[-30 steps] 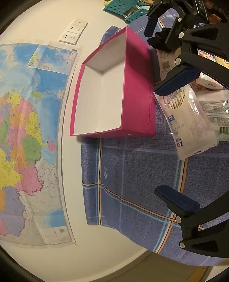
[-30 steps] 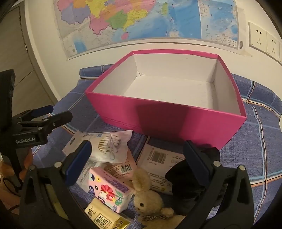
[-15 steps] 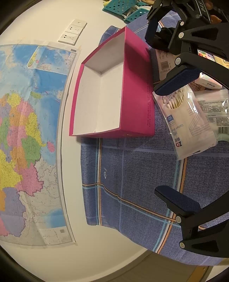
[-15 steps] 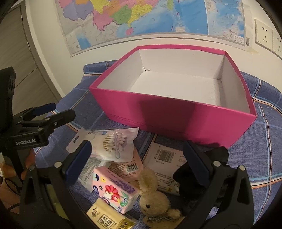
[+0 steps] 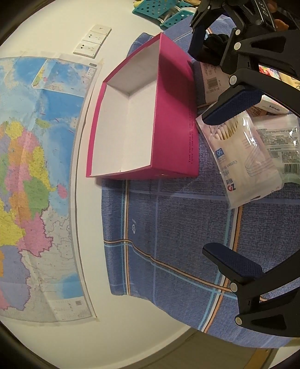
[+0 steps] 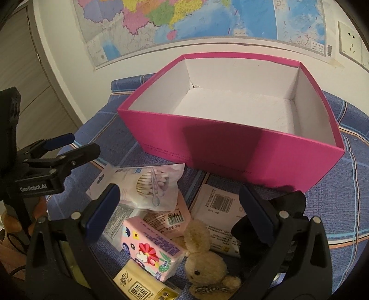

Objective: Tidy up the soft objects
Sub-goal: 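Move the right gripper toward the white cotton-swab bag, then grasp the cotton-swab bag with the right gripper and lower it into the pink box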

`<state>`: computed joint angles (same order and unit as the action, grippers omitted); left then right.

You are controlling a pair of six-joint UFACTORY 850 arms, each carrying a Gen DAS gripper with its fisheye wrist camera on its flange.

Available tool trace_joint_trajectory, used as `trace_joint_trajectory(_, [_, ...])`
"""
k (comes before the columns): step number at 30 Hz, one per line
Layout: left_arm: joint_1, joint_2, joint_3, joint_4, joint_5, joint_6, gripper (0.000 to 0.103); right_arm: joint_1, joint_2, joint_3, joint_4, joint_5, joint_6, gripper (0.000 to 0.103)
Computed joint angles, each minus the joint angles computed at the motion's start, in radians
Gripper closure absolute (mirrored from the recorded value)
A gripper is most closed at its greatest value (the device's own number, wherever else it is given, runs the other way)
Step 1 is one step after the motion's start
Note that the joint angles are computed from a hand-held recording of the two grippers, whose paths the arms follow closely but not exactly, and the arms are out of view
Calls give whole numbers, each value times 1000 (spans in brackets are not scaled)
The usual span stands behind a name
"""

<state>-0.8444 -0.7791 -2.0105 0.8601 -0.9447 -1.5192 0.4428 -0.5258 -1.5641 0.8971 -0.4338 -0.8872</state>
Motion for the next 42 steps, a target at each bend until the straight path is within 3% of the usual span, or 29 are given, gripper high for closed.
trace_joint_trajectory(10, [6, 27, 54, -20, 30, -4, 0, 8, -36, -48, -57, -38, 39, 0])
trace_joint_trajectory(14, [14, 52, 97, -62, 93, 25, 0, 14, -53, -70, -65, -71, 32, 1])
trace_joint_trajectory(23, [40, 78, 169, -218, 200, 139, 1, 27, -159, -197, -119, -222, 91, 16])
trace_joint_trajectory(29, [62, 113, 244, -319, 309, 195, 13, 22, -231, -282, -159, -286, 181, 30])
trace_joint_trajectory(32, [79, 118, 266, -426, 374, 277, 24, 20, -244, -289, -147, -281, 184, 37])
trace_joint_trajectory(34, [91, 118, 273, -511, 420, 349, 30, 18, -254, -301, -133, -292, 178, 50])
trace_joint_trajectory(36, [101, 120, 284, -573, 460, 393, 33, 16, -258, -301, -114, -297, 162, 55])
trace_joint_trajectory(42, [86, 108, 240, -499, 410, 356, 38, 17, -250, -268, -51, -269, 91, 75])
